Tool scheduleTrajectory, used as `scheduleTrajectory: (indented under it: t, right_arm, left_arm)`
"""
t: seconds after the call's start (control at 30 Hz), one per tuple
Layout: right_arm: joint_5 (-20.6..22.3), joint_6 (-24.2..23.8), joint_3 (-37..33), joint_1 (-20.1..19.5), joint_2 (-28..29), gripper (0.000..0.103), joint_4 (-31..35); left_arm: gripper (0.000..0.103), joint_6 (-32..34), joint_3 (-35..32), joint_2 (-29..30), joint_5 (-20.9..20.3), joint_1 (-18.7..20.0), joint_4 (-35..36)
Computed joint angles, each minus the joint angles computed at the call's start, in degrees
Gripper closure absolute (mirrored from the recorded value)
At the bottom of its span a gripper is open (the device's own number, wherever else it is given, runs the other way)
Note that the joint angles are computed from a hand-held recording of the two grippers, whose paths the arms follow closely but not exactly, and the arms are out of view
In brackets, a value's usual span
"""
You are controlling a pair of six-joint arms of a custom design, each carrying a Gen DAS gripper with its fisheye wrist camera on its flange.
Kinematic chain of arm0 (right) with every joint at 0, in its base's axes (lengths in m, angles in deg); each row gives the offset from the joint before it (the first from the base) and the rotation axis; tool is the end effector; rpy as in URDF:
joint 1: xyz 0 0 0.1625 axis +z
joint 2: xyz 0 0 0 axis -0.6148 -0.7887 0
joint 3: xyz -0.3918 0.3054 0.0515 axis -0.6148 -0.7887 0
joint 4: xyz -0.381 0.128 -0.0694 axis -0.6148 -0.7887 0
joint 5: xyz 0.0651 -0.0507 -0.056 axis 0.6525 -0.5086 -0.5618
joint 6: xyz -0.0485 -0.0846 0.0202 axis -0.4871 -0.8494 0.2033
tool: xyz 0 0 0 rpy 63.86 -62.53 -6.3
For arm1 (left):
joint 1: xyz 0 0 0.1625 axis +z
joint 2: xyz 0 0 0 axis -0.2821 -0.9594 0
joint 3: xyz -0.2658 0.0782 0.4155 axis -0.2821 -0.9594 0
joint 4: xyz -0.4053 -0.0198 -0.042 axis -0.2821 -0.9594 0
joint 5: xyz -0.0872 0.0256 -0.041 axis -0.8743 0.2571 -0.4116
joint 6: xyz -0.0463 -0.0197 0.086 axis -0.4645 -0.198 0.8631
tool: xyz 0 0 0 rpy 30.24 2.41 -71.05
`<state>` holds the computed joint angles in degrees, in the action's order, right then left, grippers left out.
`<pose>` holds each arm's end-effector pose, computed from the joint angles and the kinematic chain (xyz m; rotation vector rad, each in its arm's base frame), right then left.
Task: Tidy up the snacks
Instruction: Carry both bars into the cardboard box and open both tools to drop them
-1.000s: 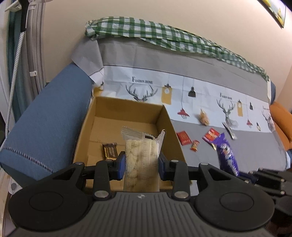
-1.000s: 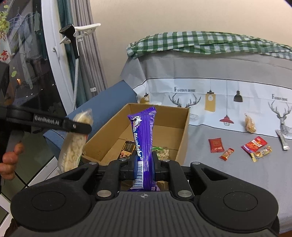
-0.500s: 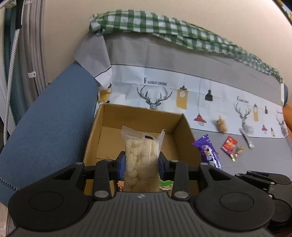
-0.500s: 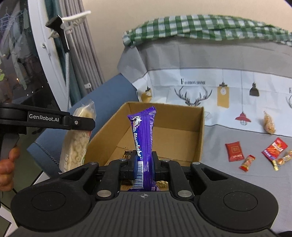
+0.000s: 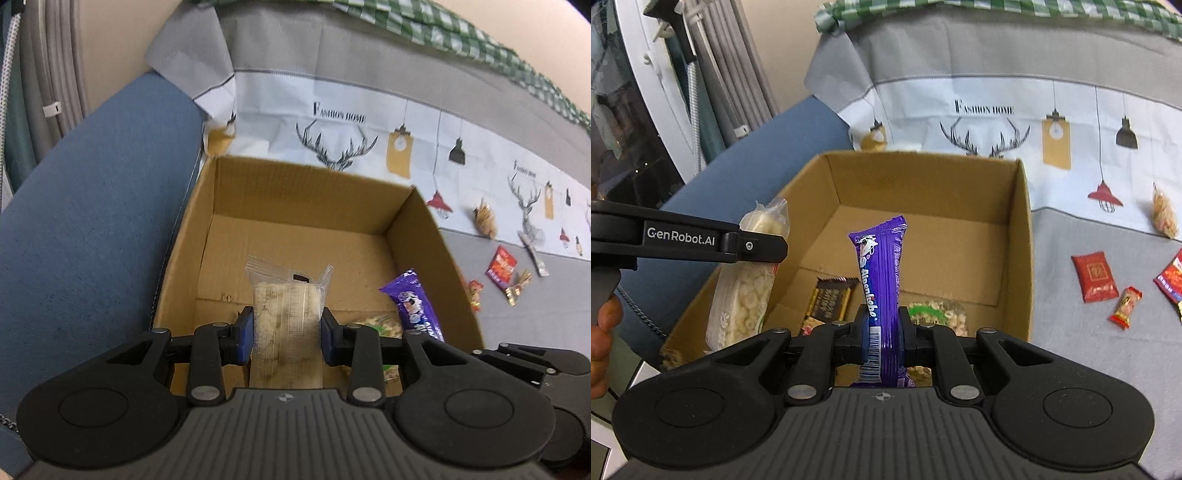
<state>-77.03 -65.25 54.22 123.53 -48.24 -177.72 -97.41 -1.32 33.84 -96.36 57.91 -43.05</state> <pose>0.0696 -0.8033 0.4129 1.2155 -2.5737 0.5527 -0.4873 -0.7302 0.0472 -0.1790 2.1473 -1.0152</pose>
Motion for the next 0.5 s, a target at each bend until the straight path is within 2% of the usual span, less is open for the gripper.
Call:
scheduleTrajectory:
  t: [0.17, 0.2, 0.23, 0.27, 0.3, 0.33, 0.4, 0.5]
  right_arm:
    - [-1.8, 0.4, -0.9, 0.0, 1.4, 0.088, 0.0]
    - [-1.9, 0.5, -1.0, 0.0, 1.6, 0.085, 0.0]
    - [-1.5, 0.7, -1.2, 0.0, 1.8, 0.078, -0.1]
    - [-1.2, 0.8, -1.4, 0.0, 2.0, 0.067, -0.3]
    - [-1.0, 1.1, -1.2, 0.0, 1.9, 0.041, -1.2]
    - [-0.5, 1.1, -0.7, 0.0, 1.7, 0.024, -2.6]
    - [1.5, -0.6, 1.1, -0.2, 0.7, 0.02, -6.1]
    - [2.8, -4.2, 2.7, -0.4, -1.4, 0.013, -6.3]
  left_arm:
    - [0.063, -1.4, -1.4, 0.7, -0.6, 1.1, 3.3]
    - [0.05, -2.3, -1.8, 0.8, -0.3, 1.2, 4.5]
    - [0.016, -3.2, -2.1, 0.8, -0.2, 1.2, 5.6]
    - [0.001, -5.2, -2.7, 0.8, 0.2, 1.1, 7.7]
    - [0.0, -7.5, -2.5, 0.8, 1.8, 0.7, 8.9]
    - [0.0, -8.5, -1.9, 0.6, 3.1, 0.3, 9.0]
    - [0.0, -9.7, -1.8, 0.3, 3.0, -0.2, 10.5]
    - [0.0, -13.9, -1.9, -0.2, 1.0, -1.2, 15.5]
